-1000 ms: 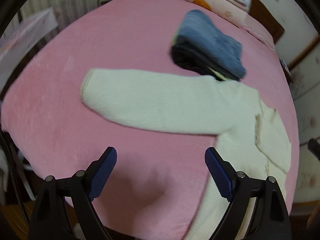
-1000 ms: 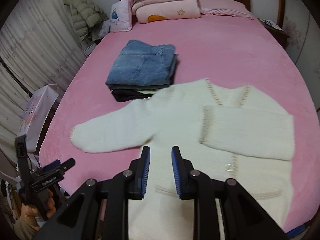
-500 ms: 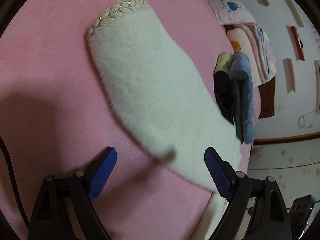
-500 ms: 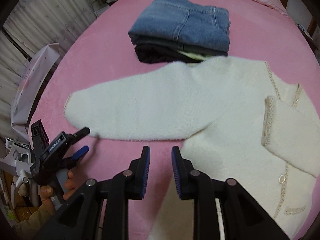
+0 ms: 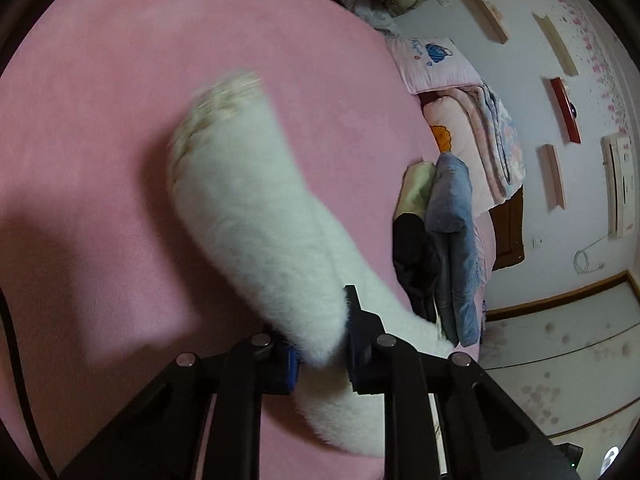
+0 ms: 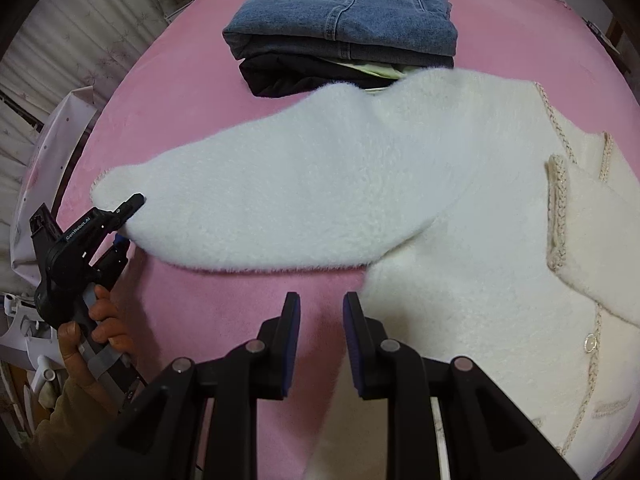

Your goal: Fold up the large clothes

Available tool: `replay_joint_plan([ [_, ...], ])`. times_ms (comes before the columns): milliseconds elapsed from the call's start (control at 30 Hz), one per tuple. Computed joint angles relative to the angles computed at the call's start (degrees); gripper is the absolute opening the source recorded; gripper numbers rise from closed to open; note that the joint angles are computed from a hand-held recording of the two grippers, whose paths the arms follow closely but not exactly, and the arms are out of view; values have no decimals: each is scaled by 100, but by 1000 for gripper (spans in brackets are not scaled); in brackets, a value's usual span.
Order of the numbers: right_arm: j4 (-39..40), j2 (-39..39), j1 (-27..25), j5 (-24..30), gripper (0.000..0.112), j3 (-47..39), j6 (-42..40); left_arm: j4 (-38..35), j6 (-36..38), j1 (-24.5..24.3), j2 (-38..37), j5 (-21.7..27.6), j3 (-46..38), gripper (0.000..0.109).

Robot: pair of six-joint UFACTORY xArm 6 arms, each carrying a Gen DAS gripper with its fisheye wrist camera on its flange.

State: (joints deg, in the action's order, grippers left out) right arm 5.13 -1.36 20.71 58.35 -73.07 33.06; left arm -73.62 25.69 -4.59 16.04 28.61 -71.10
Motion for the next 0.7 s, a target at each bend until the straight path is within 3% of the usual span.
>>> replay_joint_plan([
  [167, -36, -361, -115, -89, 22, 245, 19, 2074, -1165, -565, -649, -517, -60, 14],
  [367, -222, -1337, -639, -221, 22, 1028, 215, 3703, -1467, -1635, -733, -536, -1042, 15],
  [433, -324, -1829, -903, -211, 22, 1426, 276, 3771, -1310, -2048, -581, -489, -1427, 16],
  [467, -375, -2130, -1079, -179, 22, 1661, 292, 3896, -1310, -2299, -453, -521, -1637, 19],
  [533, -418, -2757, -1503, -86, 22, 2151, 220, 3876, -1045, -2821, -179, -326, -2009, 64],
  [567, -407, -3003, -1703, -19, 22, 2334, 136, 3811, -904, -3031, -57, -207, -2127, 74],
  [600, -406, -3255, -1921, 69, 22, 2526, 24, 3832, -840, -3240, 31, -203, -2148, 82],
  [700, -425, -3906, -2614, 393, 22, 3030, -388, 4303, -1024, -3677, 250, -65, -2108, 82],
])
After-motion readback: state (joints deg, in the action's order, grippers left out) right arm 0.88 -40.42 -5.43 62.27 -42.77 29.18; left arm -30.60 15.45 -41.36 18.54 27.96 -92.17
